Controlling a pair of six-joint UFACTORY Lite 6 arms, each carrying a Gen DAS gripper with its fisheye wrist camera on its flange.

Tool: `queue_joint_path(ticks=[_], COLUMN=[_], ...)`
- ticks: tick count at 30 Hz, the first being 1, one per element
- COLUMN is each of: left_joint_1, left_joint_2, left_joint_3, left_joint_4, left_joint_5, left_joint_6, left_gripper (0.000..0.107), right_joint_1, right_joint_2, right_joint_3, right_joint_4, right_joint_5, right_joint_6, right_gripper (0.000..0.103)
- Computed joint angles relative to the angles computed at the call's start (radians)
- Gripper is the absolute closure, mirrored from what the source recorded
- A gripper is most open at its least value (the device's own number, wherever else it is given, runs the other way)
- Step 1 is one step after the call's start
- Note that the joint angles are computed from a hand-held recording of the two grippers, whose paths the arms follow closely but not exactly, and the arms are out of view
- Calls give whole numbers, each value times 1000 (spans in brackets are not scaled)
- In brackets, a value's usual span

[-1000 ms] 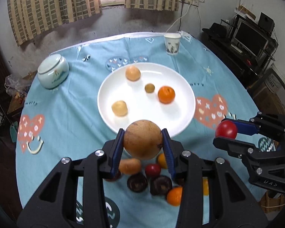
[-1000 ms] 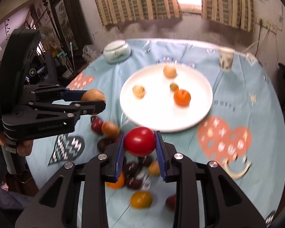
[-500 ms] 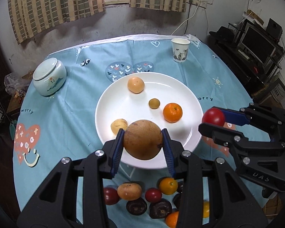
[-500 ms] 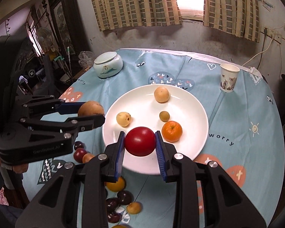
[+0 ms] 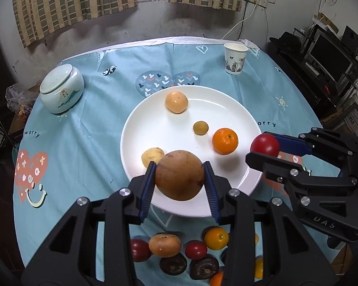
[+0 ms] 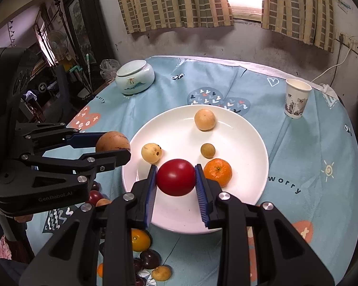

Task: Organize fruits
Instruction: 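Carry the tomato and the brown fruit over the white plate with both grippers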

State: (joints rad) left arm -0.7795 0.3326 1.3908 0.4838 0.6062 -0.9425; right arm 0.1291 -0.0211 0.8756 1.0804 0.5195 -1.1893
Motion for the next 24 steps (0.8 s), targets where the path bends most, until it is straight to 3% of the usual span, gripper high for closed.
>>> queue_joint_path(ticks=[15, 24], left_joint_1=[20, 44], left_joint_2=[29, 166], left_joint_3=[-10, 89], left_joint_4=[-33, -109], left_joint_5=[-35, -55], left_joint_6=[19, 110], left_gripper=[67, 67], right_joint_1=[-15, -20], right_joint_2=[28, 160], right_joint_3=[3, 71], right_joint_4=[-10, -8], right_joint_5=[-12, -65], right_joint_6=[-2, -7], right_gripper=[72, 72])
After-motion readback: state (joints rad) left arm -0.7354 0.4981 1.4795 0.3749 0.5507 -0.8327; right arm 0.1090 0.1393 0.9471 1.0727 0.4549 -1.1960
